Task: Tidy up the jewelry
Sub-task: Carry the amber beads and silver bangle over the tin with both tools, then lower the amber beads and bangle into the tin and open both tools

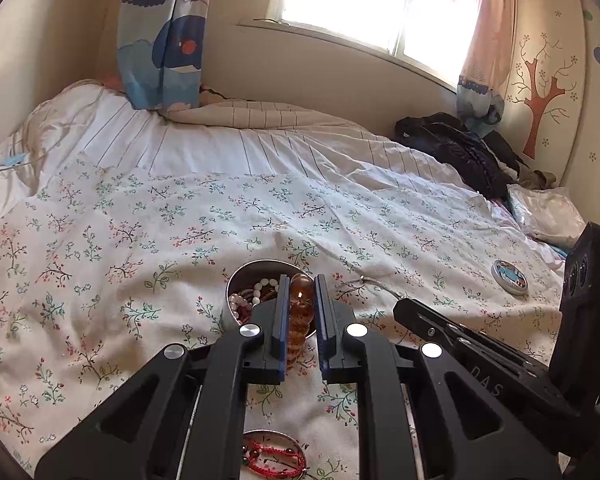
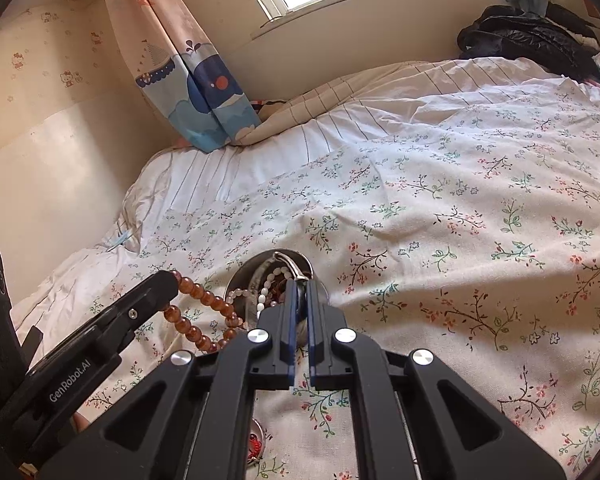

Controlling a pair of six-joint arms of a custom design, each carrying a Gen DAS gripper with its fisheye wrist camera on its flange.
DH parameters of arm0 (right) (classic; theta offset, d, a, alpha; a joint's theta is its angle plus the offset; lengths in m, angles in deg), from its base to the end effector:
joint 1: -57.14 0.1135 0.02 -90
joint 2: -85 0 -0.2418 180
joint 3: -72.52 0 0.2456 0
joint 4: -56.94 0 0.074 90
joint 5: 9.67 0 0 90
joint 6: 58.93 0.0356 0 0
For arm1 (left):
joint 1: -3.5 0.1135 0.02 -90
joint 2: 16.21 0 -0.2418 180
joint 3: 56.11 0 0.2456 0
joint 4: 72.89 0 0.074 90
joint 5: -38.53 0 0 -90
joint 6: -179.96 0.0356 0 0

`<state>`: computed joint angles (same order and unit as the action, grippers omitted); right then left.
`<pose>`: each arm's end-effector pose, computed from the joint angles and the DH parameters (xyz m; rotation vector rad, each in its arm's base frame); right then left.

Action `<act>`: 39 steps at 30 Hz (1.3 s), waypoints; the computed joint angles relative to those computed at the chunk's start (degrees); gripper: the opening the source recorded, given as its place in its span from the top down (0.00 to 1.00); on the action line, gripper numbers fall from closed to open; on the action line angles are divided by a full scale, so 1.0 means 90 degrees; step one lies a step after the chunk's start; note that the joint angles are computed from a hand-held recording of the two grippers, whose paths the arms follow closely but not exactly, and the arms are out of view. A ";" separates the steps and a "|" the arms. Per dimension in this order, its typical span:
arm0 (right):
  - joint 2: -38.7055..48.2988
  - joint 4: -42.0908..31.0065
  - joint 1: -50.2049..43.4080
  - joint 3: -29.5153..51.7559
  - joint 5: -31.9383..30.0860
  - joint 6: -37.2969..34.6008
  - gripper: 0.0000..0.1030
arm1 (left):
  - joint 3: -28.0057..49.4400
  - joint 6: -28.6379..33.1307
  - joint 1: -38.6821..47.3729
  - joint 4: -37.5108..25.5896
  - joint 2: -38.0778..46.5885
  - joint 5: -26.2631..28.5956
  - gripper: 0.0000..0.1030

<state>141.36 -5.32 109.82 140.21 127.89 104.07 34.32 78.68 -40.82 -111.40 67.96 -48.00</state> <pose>0.1353 0.1341 0.2870 0.6956 2.0150 0.2412 0.2362 -0.2336 0.3224 0.6606 2.0981 -0.6246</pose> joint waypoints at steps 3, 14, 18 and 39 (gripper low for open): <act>0.0036 0.0211 -0.0228 -0.0042 -0.0134 -0.0240 0.95 | 0.0184 -0.0228 0.0227 0.0076 0.0257 0.0361 0.90; -0.0163 0.0877 -0.1230 -0.0342 -0.1040 -0.1044 0.95 | 0.0695 -0.0661 0.0749 0.0157 0.1110 0.1017 0.89; 0.0010 -0.0068 -0.1459 -0.0373 -0.1998 -0.0812 0.60 | 0.0688 -0.0625 0.0742 0.0171 0.1132 0.1064 0.90; 0.0546 -0.0629 -0.1092 0.0401 -0.0896 -0.0781 0.96 | 0.0786 -0.0580 0.0633 0.0211 0.1218 0.1130 0.89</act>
